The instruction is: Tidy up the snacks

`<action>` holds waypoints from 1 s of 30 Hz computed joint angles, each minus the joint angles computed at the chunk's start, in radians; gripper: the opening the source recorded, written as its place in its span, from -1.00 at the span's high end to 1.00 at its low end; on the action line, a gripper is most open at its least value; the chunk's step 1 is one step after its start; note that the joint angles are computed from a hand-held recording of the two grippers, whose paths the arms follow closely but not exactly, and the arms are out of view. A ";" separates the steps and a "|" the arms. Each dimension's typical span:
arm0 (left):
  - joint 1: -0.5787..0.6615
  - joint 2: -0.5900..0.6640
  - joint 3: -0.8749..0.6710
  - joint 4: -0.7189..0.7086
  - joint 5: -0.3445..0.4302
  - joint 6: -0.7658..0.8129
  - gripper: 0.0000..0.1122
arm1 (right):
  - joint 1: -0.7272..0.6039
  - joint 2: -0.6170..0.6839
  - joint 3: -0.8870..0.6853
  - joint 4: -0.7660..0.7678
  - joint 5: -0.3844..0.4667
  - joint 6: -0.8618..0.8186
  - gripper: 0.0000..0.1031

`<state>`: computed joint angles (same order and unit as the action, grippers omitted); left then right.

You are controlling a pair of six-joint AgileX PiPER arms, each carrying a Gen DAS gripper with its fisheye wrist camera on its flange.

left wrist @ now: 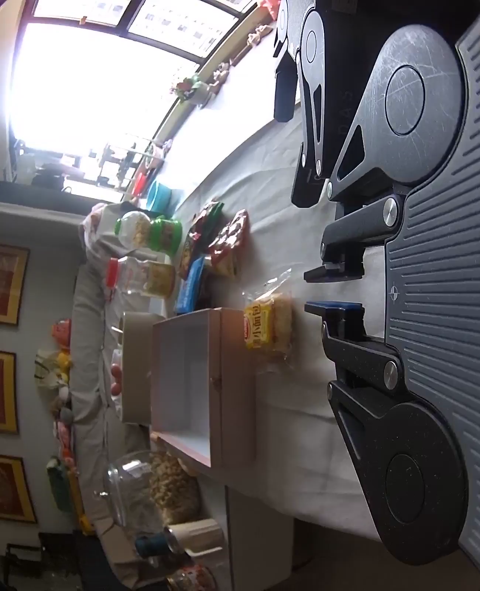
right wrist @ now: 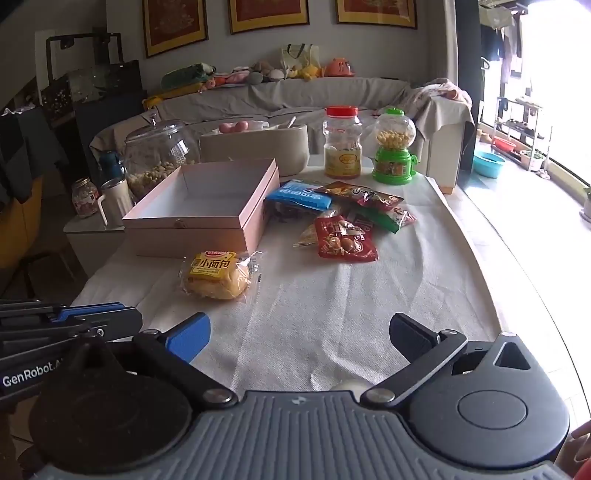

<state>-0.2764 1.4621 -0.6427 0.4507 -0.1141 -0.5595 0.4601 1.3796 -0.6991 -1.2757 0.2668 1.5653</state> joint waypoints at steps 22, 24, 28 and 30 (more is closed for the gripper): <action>0.017 -0.013 -0.001 0.522 0.031 -0.547 0.76 | -0.005 0.012 0.000 -0.003 -0.008 0.007 -1.00; 0.018 -0.012 -0.002 0.523 0.030 -0.547 0.76 | -0.005 0.011 0.000 -0.003 -0.008 0.008 -1.00; 0.018 -0.013 0.000 0.533 0.029 -0.557 0.76 | -0.007 0.009 0.001 -0.006 -0.009 0.011 -1.00; 0.019 -0.012 -0.003 0.542 0.029 -0.565 0.76 | -0.007 0.009 0.001 -0.007 -0.009 0.013 -1.00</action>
